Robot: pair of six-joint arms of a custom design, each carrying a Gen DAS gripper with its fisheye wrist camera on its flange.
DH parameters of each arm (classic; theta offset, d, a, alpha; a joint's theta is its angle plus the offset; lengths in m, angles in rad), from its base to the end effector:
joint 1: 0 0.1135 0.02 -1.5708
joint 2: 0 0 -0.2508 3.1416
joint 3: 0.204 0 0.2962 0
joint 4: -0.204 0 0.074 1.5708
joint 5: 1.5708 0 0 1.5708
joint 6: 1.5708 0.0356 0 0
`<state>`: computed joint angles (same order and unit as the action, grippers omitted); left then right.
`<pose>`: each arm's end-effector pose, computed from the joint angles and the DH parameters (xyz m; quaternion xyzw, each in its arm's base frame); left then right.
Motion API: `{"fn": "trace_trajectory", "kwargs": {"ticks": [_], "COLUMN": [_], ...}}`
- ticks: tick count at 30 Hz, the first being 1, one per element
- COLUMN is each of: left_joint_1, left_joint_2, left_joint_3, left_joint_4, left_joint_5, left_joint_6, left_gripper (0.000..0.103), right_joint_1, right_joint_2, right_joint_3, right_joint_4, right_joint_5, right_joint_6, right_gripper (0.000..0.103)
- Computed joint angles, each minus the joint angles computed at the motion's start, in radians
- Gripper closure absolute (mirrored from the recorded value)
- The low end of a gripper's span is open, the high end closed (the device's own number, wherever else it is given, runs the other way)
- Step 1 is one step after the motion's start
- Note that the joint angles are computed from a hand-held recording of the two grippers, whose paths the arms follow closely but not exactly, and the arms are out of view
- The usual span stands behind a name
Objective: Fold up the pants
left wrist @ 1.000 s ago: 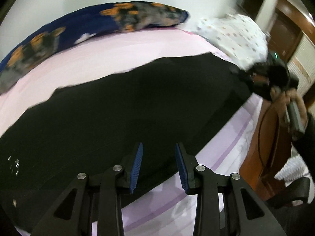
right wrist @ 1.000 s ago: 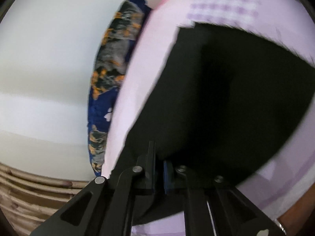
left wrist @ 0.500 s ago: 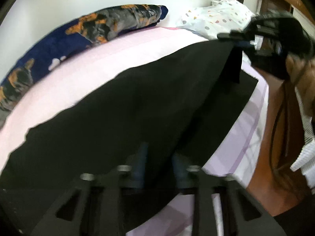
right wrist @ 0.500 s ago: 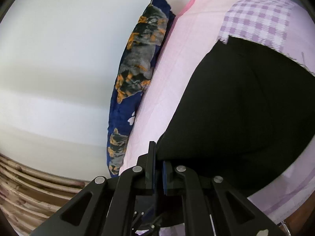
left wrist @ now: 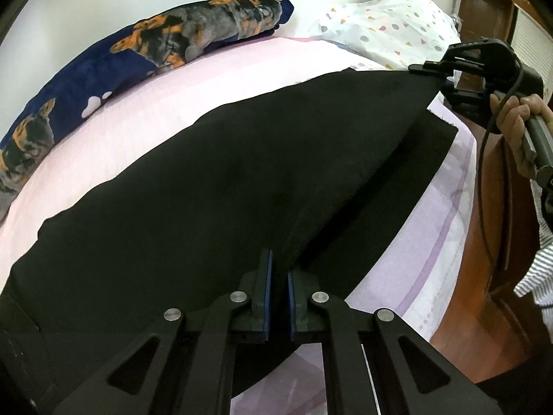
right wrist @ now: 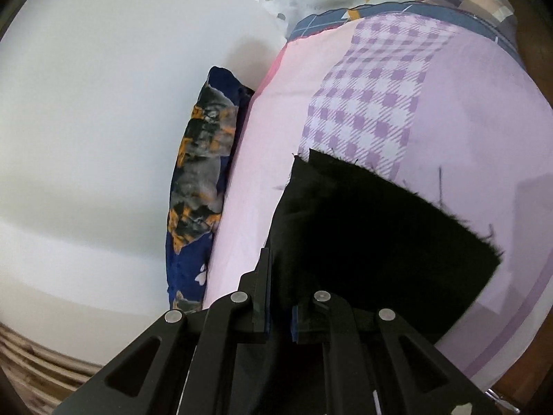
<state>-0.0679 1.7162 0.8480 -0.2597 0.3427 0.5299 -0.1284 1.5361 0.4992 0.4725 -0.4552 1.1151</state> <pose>0.3341 -0.0347 0.0819 0.3189 0.9076 -0.1124 0.2488 0.2996 -0.0229 0.0883 0.4087 0.7571 0.3966 0.3202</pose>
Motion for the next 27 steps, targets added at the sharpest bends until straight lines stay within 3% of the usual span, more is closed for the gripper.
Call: {"fn": "trace_trajectory", "kwargs": {"ticks": [2, 9, 10, 20, 27], "left_joint_1": [-0.001, -0.007, -0.009, -0.013, -0.049], "left_joint_2": [0.006, 0.006, 0.006, -0.079, -0.045], "left_joint_3": [0.004, 0.004, 0.005, -0.009, -0.042], "left_joint_4": [-0.001, -0.001, -0.002, -0.04, -0.023], "left_joint_5": [-0.003, -0.014, -0.016, 0.02, -0.022], "left_joint_6": [0.001, 0.001, 0.003, 0.113, 0.149], "left_gripper": [0.095, 0.095, 0.095, 0.095, 0.095], "right_joint_1": [-0.014, -0.068, -0.078, -0.045, -0.067], "right_joint_2": [-0.02, -0.032, -0.041, -0.274, -0.178], "right_joint_3": [0.013, -0.018, -0.02, -0.004, -0.043], "right_joint_4": [-0.099, -0.128, -0.134, -0.431, -0.389], "right_joint_5": [0.007, -0.011, -0.023, 0.13, 0.148], "right_joint_6": [-0.058, -0.089, -0.118, -0.32, -0.292], "right_gripper": [0.092, 0.093, 0.096, 0.098, 0.098]}}
